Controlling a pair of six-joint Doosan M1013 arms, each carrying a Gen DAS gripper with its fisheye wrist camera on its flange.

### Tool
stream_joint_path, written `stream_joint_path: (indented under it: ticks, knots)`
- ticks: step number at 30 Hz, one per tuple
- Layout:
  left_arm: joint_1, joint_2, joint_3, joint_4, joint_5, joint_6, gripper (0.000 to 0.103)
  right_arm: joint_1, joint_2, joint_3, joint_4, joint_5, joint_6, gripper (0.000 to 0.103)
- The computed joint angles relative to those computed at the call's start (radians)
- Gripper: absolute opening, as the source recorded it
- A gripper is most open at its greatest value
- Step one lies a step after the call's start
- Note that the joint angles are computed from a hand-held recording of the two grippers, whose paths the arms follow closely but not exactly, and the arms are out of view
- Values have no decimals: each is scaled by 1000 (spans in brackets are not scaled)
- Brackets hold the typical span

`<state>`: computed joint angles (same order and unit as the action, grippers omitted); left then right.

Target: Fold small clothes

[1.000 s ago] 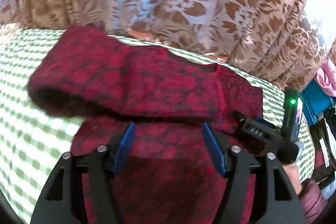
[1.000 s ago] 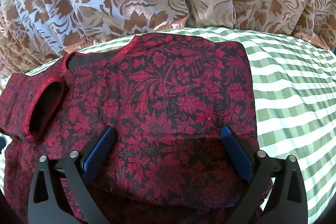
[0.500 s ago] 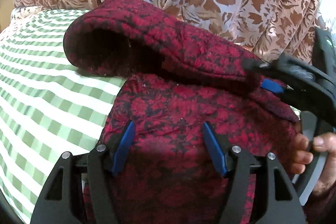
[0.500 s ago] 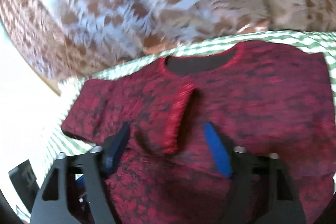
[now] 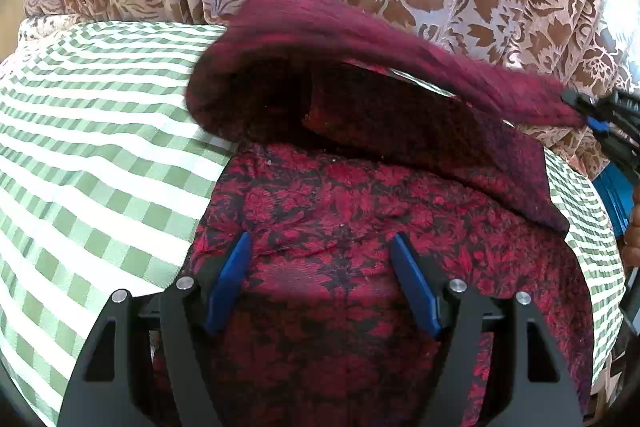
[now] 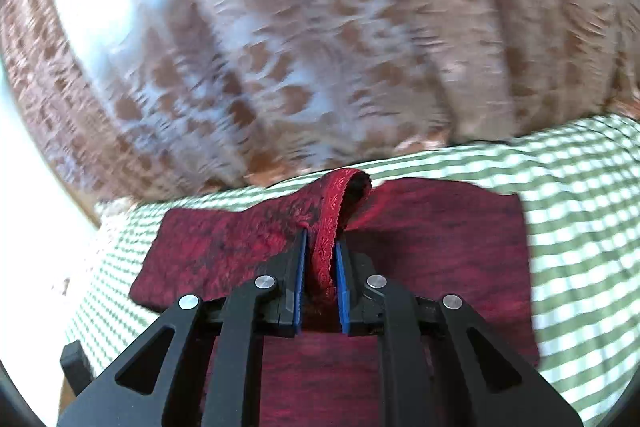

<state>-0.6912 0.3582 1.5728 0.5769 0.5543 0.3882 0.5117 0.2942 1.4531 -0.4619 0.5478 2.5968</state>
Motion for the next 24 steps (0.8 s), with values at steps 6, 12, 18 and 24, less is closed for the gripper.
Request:
stream_joint_path:
  ticks: [6, 12, 18, 24]
  knots:
    - [-4, 5, -10, -1, 21, 11, 72, -37, 11, 38, -29, 150, 37, 12]
    - [6, -9, -12, -90, 6, 87, 73, -46, 4, 92, -20, 171, 53, 9]
    - [86, -81, 40, -373, -159, 281, 73, -22, -6, 92, -144, 255, 104, 50]
    - [177, -63, -9, -630, -169, 436, 80, -11, -55, 128, -195, 131, 184, 62]
